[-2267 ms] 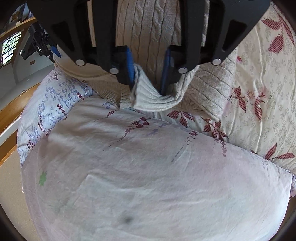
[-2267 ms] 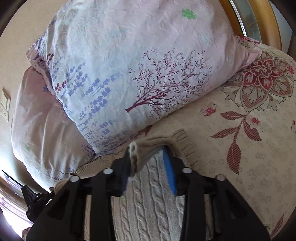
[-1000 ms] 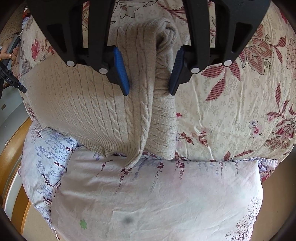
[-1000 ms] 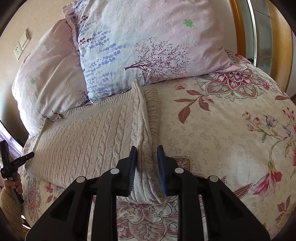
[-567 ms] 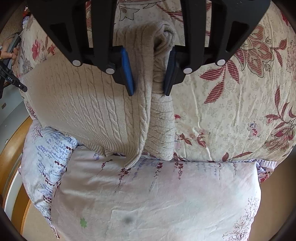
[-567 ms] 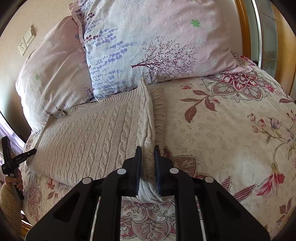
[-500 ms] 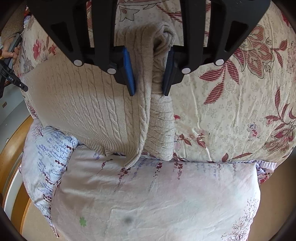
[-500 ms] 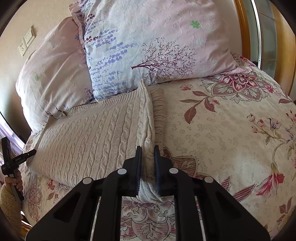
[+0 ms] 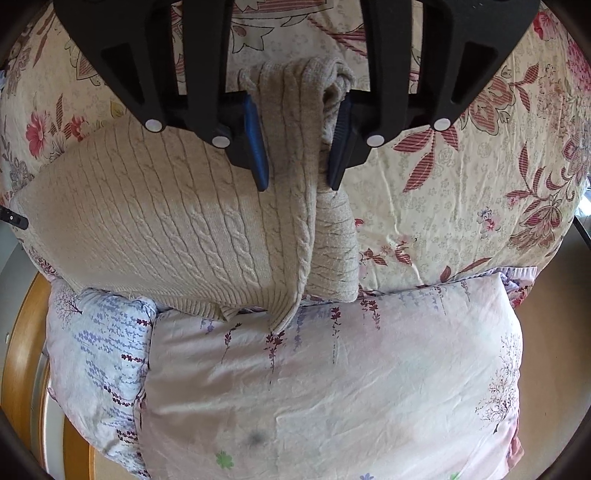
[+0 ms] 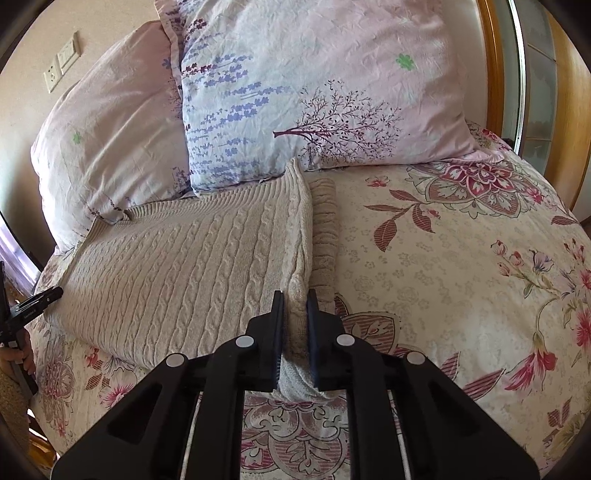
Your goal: Fold small clothes
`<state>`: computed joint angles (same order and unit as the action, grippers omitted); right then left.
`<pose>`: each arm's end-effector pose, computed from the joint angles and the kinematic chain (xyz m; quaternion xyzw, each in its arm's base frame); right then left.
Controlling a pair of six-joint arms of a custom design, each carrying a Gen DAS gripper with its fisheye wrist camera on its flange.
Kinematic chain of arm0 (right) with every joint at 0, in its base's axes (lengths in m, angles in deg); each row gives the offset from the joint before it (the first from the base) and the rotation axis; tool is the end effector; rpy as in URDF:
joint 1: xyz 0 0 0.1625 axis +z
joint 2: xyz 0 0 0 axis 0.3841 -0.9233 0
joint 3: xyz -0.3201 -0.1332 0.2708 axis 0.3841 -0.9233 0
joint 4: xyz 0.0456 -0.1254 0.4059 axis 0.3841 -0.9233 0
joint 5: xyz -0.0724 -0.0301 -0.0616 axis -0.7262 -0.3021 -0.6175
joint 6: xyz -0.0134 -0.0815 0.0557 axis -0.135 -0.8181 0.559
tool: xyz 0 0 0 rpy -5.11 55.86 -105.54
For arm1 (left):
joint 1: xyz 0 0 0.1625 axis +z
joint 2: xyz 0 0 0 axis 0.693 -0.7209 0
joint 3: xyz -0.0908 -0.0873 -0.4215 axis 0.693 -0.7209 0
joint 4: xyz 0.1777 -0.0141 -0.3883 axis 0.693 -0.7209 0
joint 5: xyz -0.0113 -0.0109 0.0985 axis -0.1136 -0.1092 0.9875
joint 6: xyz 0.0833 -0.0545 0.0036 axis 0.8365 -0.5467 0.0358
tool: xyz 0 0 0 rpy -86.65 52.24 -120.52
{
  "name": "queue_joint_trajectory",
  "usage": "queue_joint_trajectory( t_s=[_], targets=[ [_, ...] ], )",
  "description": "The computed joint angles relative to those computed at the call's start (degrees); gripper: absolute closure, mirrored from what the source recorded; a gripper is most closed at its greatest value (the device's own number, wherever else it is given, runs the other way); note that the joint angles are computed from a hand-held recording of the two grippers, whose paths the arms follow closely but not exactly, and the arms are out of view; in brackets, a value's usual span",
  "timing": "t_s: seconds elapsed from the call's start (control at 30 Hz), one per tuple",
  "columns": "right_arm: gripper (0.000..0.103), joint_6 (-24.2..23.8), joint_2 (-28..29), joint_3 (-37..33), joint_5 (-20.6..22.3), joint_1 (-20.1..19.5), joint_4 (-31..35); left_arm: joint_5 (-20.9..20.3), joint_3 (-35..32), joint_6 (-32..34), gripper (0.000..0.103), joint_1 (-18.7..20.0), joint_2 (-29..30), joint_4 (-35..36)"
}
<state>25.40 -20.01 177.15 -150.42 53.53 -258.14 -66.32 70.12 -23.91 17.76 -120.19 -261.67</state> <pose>-0.0197 -0.5269 0.2040 0.0225 -0.8483 0.4472 0.2827 -0.1390 -0.6635 0.1301 0.2886 0.8682 -0.2894 0.2815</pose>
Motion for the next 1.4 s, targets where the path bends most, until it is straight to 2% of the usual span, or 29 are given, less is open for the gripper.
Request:
queue_joint_trajectory(
  t_s=[0.1,0.3,0.4,0.53,0.77,0.93,1.07,1.1,1.13,1.17,1.2,1.27,1.33,1.4],
  targets=[
    [0.092,-1.23,0.52,0.33,-0.03,0.09,-1.86,0.77,0.24,0.16,0.087,-0.21,-0.21,-0.24],
    [0.094,-1.02,-0.02,1.75,1.31,0.21,-4.86,1.39,1.39,0.90,0.092,-0.65,-1.01,-1.08],
    [0.094,-0.23,-0.71,3.04,2.78,-0.06,-5.87,-0.82,2.17,-1.30,0.094,-0.21,-2.65,0.28],
    [0.094,1.60,-1.62,4.69,4.83,-1.09,-6.04,-6.92,2.48,-5.36,0.096,1.49,-5.31,3.90],
    [0.094,6.84,-1.19,5.28,4.88,-3.49,-3.81,-8.15,2.98,-4.61,0.096,2.46,-5.53,5.10],
    [0.095,8.64,-1.08,5.57,4.16,-3.24,-3.40,-10.86,1.48,-6.58,0.095,3.81,-5.49,7.58],
    [0.094,9.83,-1.84,4.28,2.06,-2.38,0.22,-9.77,1.01,-6.54,0.088,3.45,-5.08,7.98],
    [0.088,9.73,-1.98,4.13,1.19,-1.86,0.53,-9.50,1.19,-6.41,0.084,3.22,-5.22,7.93],
    [0.079,9.57,-1.97,4.06,0.17,-1.28,0.16,-8.76,1.34,-6.30,0.078,2.90,-5.26,7.36],
    [0.075,9.17,-1.69,4.03,-0.90,-0.60,-1.43,-7.23,1.68,-6.16,0.060,2.40,-5.19,5.75],
    [0.069,8.47,-1.33,4.11,-1.10,-0.06,-3.72,-5.96,2.26,-5.70,0.049,1.92,-5.12,3.12],
    [0.065,7.06,-1.19,4.24,0.70,0.57,-6.62,-5.92,2.92,-4.94,0.045,1.29,-5.33,0.02],
    [0.052,6.01,-1.36,3.68,2.53,1.36,-5.81,-7.44,3.05,-4.80,0.039,0.82,-5.45,-1.42],
    [0.049,4.89,-0.99,2.37,3.06,2.44,-3.16,-9.28,2.79,-4.26,0.031,0.42,-5.11,-1.93]
  ],
)
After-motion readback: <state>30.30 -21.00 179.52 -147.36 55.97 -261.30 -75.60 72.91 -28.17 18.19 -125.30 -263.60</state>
